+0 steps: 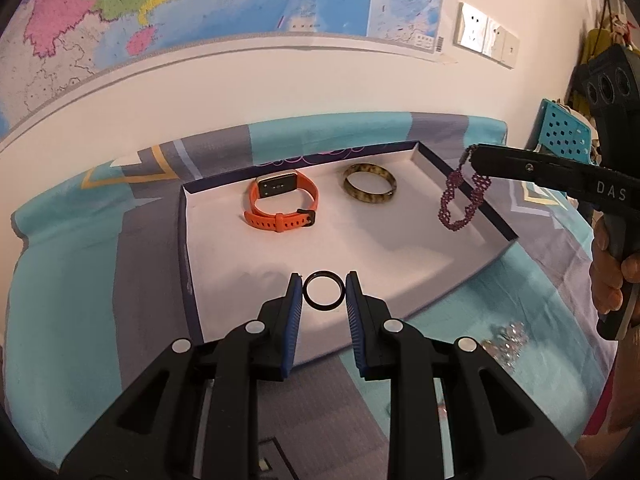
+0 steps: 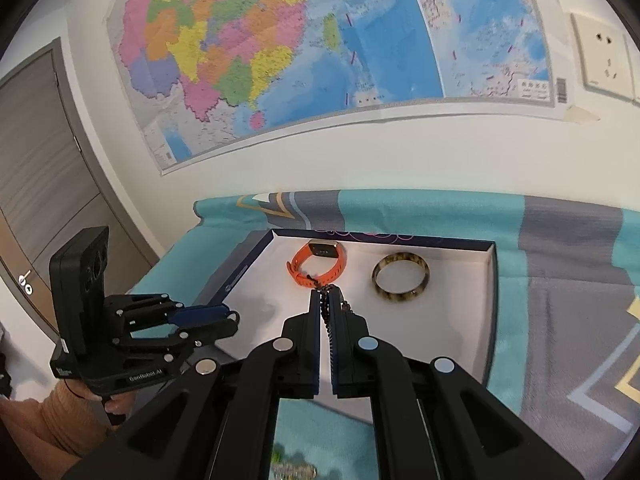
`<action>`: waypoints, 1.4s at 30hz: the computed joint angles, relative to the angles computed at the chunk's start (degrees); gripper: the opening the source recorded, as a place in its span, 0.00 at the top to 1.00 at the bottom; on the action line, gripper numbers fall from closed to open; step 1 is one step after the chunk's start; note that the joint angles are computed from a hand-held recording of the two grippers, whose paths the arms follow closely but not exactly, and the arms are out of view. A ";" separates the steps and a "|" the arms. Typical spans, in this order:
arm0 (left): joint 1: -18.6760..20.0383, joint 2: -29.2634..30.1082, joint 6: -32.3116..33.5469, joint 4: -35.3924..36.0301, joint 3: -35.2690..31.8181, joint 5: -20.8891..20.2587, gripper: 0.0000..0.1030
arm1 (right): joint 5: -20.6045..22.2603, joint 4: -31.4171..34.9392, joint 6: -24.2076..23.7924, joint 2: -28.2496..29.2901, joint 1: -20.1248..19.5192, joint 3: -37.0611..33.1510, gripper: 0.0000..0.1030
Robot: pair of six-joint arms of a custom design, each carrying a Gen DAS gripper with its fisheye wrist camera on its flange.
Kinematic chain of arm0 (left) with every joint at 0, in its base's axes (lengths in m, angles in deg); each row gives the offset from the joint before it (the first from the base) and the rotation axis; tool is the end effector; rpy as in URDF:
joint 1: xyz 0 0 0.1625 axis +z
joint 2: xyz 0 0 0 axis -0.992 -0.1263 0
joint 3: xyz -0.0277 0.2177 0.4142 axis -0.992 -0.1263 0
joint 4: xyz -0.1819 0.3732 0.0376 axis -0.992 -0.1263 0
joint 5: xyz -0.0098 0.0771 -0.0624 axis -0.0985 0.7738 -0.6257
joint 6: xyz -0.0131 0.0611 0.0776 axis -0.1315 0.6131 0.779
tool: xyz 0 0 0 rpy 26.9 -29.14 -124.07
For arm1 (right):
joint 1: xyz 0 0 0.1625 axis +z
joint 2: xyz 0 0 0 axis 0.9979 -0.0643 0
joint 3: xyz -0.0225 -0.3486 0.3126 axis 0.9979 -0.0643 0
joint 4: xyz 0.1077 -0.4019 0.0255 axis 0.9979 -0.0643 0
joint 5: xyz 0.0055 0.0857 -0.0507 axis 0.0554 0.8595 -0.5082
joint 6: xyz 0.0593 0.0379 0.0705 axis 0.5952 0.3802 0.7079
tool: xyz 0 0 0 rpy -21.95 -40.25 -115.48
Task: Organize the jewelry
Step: 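Carry the black ring and purple bracelet into the box and release both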
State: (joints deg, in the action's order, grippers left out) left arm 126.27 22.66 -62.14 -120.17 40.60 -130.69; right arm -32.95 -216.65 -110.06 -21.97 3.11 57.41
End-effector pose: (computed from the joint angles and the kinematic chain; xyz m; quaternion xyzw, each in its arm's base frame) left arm -0.3580 -0.6232 0.0916 0.2450 0.8765 -0.3053 0.2801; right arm 0.1295 -0.6815 0.3432 0.3301 -0.9033 0.2615 0.0814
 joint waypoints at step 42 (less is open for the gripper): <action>3.35 6.03 -1.04 8.71 -11.04 3.95 0.55 | -11.41 -3.74 6.72 6.94 -1.40 -4.92 0.65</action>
